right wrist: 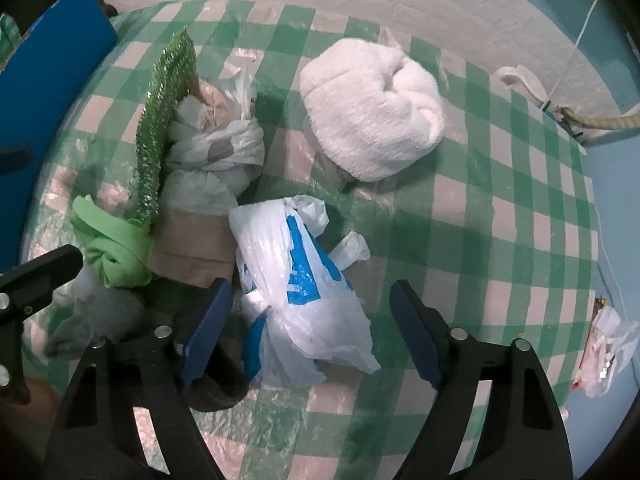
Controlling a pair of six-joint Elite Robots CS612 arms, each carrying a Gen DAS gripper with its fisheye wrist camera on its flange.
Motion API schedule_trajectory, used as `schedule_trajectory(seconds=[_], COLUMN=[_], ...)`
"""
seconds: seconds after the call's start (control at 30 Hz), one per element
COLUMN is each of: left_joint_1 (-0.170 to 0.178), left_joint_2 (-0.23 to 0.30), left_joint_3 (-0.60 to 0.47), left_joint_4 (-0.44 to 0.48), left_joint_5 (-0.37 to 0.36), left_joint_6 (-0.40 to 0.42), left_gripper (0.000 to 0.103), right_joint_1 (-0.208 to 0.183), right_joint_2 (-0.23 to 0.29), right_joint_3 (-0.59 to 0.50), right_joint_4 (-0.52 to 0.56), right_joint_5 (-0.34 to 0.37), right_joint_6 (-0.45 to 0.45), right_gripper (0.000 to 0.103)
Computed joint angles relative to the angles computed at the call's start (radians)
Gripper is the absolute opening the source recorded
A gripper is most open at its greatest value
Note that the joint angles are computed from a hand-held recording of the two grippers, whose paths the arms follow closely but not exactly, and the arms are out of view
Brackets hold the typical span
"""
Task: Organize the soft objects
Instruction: 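Move the left tool toward the green cloth while the right tool approaches the white blue-printed plastic bag, then close the right tool on the white plastic bag while the left tool grasps the green cloth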
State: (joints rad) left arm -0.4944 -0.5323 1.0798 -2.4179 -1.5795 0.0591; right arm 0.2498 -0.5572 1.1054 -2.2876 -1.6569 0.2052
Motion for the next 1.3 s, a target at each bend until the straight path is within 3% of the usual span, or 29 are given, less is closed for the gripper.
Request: schedule_trajectory(seconds=[0.1, 0.17, 0.27, 0.57, 0.8, 1.1, 1.3], left_joint_1=[0.000, -0.001, -0.003, -0.009, -0.009, -0.002, -0.002], left_joint_2=[0.001, 0.002, 0.002, 0.022, 0.042, 0.067, 0.058], left_joint_3=[-0.002, -0.004, -0.005, -0.032, -0.066, -0.116, -0.103], left_joint_4=[0.002, 0.003, 0.006, 0.052, 0.101, 0.194, 0.187], left_joint_5=[-0.013, -0.023, -0.036, -0.045, -0.058, -0.114, -0.142], left_joint_6=[0.005, 0.013, 0.025, 0.044, 0.016, 0.010, 0.034], left_gripper=[0.102, 0.102, 0.102, 0.102, 0.101, 0.068, 0.046], right_joint_1=[-0.001, -0.001, -0.003, -0.032, -0.031, -0.033, -0.037], right_joint_2=[0.004, 0.009, 0.007, -0.014, -0.013, -0.024, -0.023], right_joint_3=[-0.006, -0.015, -0.013, 0.008, 0.000, 0.019, 0.011], right_joint_4=[0.025, 0.052, 0.056, 0.050, 0.053, 0.036, 0.036], right_joint_5=[0.014, 0.023, 0.042, 0.074, 0.088, 0.094, 0.095], right_joint_6=[-0.006, -0.013, -0.004, 0.077, 0.096, 0.110, 0.115], right_gripper=[0.069, 0.052, 0.042, 0.039, 0.039, 0.039, 0.039])
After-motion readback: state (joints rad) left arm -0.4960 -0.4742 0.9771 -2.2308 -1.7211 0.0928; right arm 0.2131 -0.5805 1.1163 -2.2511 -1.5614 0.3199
